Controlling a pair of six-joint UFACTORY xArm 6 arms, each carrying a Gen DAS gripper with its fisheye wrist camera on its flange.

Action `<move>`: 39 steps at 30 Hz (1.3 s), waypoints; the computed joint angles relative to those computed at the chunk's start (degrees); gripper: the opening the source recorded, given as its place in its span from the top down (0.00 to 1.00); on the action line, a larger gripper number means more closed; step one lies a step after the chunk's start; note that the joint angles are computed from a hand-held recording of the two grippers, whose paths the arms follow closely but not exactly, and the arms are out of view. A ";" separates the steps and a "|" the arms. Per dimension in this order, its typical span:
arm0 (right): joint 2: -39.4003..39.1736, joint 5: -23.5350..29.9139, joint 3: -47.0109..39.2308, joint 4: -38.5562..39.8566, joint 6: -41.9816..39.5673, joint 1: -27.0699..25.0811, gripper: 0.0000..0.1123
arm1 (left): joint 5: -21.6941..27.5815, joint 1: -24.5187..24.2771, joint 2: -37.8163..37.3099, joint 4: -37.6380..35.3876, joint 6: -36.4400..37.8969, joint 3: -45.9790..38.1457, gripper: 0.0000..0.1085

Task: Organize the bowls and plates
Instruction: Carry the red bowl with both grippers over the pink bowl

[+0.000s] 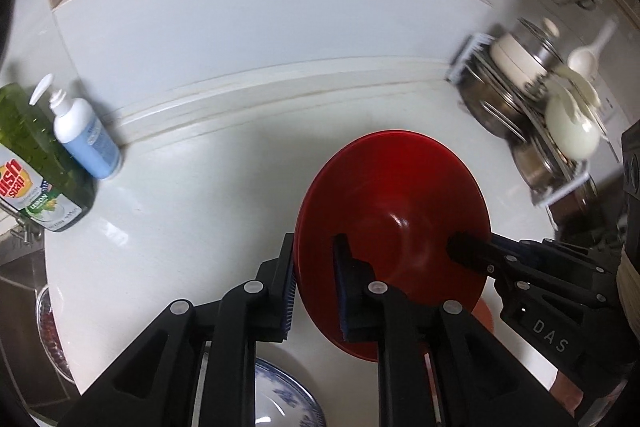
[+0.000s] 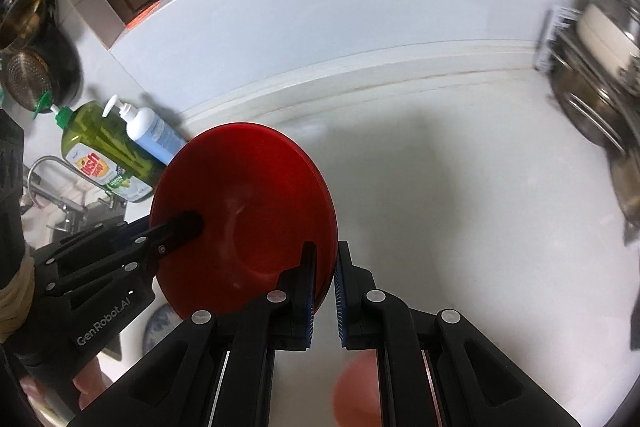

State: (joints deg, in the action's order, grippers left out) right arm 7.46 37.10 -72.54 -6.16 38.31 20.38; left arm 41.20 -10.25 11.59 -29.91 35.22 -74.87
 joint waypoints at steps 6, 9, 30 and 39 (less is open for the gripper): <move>-8.97 -0.77 10.17 -2.80 4.41 -0.25 0.91 | -0.46 -2.48 -5.13 -1.34 2.00 6.16 0.83; -12.73 -0.52 14.18 -4.45 7.06 -0.01 0.91 | -0.37 -3.52 -6.90 -1.93 2.76 8.38 0.82; -24.79 0.95 30.77 -1.13 8.04 -1.51 0.91 | 0.21 -8.87 -10.14 1.16 2.05 18.90 0.81; -23.78 1.85 31.99 -0.51 6.23 -1.55 0.91 | 0.02 -9.97 -9.28 3.03 0.33 20.37 0.81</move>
State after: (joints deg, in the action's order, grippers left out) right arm -16.32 38.94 -40.55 -6.67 44.54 18.84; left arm 41.22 -20.22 2.31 -26.88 35.55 -54.50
